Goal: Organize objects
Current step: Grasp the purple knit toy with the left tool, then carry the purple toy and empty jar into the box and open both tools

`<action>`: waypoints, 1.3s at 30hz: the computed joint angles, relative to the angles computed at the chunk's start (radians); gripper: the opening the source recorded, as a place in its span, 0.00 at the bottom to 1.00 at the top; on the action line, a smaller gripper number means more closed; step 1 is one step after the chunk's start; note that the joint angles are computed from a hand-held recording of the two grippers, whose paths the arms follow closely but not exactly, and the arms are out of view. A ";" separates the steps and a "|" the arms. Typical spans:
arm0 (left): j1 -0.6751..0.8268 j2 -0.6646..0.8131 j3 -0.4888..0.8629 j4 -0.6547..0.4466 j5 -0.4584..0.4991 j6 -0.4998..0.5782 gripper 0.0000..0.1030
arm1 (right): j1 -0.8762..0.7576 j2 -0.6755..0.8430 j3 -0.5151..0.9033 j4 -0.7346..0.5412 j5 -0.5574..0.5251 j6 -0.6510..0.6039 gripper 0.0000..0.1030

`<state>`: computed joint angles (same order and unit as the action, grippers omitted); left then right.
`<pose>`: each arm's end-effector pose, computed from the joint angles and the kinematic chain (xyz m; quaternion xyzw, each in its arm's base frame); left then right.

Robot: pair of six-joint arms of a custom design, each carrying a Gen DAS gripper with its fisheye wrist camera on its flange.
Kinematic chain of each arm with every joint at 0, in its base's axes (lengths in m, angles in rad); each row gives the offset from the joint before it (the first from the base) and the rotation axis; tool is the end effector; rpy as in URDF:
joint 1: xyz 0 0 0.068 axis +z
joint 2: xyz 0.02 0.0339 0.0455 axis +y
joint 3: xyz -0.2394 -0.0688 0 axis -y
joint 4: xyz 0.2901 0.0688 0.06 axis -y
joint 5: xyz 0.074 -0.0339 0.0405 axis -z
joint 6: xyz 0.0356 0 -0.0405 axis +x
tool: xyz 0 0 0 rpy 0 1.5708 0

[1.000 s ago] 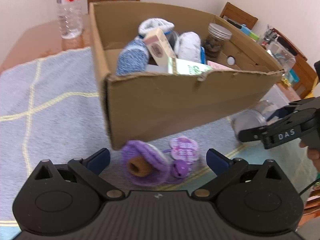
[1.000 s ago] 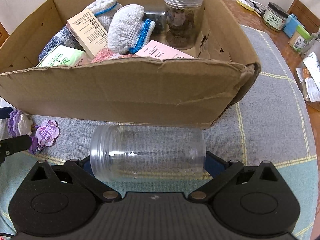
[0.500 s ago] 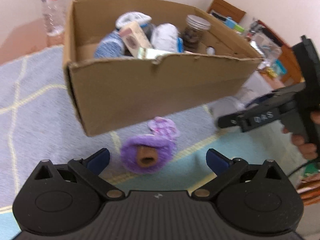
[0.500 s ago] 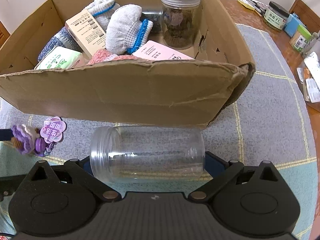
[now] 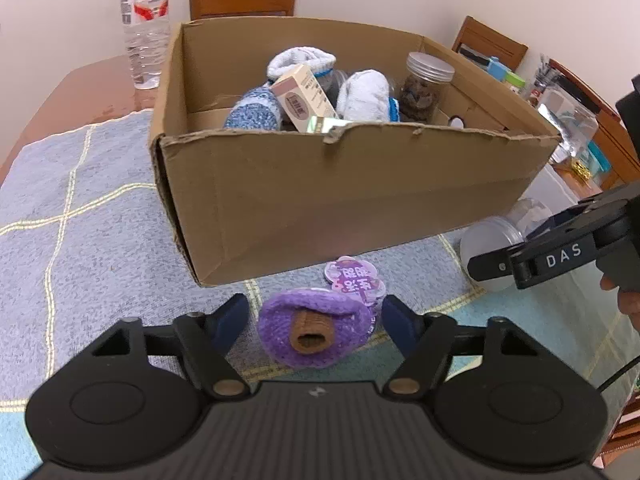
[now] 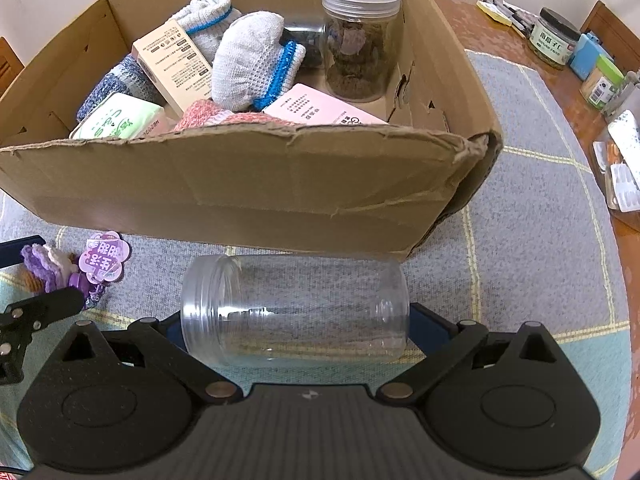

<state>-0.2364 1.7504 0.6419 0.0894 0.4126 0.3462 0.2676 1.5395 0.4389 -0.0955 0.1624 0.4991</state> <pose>0.2900 -0.0845 0.0254 0.3239 0.8861 -0.1822 0.2770 0.2304 0.0572 0.0198 0.1281 0.9710 -0.0045 0.2020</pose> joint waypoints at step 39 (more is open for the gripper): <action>0.031 -0.241 0.052 -0.401 0.022 0.167 0.42 | -0.032 -0.474 -0.047 -0.380 -0.112 -0.315 0.90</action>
